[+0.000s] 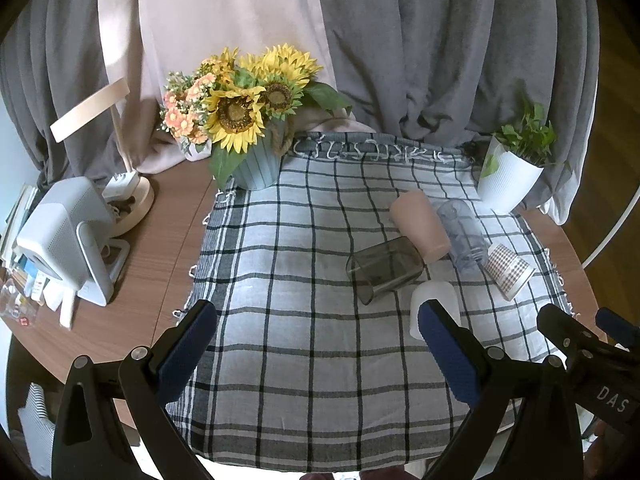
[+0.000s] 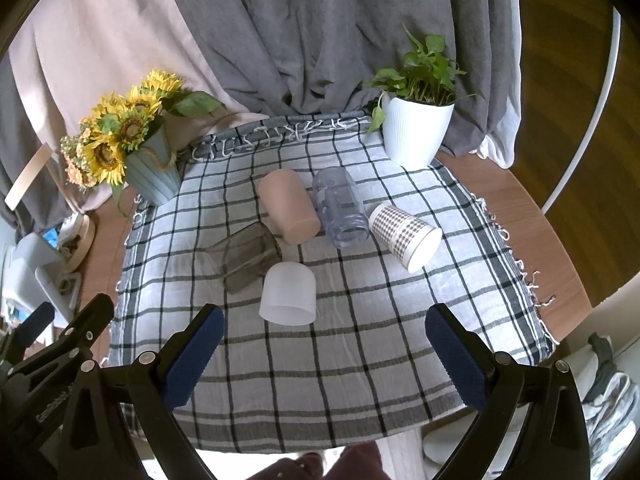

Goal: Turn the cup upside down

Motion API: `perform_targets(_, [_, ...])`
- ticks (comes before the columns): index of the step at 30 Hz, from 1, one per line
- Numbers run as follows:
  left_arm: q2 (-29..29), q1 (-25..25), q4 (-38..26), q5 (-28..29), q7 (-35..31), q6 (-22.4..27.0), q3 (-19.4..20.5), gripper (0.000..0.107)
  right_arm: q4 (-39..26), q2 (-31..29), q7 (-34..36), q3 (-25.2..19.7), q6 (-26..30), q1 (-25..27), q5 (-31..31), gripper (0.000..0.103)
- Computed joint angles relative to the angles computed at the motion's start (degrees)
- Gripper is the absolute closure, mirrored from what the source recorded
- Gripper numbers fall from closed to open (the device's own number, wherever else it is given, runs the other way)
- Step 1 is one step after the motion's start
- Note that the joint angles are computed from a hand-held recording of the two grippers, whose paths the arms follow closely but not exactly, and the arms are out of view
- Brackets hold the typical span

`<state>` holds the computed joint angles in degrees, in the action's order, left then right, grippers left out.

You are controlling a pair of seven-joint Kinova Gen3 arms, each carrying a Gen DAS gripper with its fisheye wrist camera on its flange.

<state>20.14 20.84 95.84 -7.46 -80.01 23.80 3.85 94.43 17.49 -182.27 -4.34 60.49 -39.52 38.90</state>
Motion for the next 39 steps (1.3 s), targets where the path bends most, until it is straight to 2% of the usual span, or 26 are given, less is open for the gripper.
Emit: perform_targets(39, [0.57, 0.26, -0.6, -0.11, 0.02, 0.52, -0.2, 0.005, -1.15, 0.71, 0.84, 0.16, 1.03, -0.2, -0.98, 0.001])
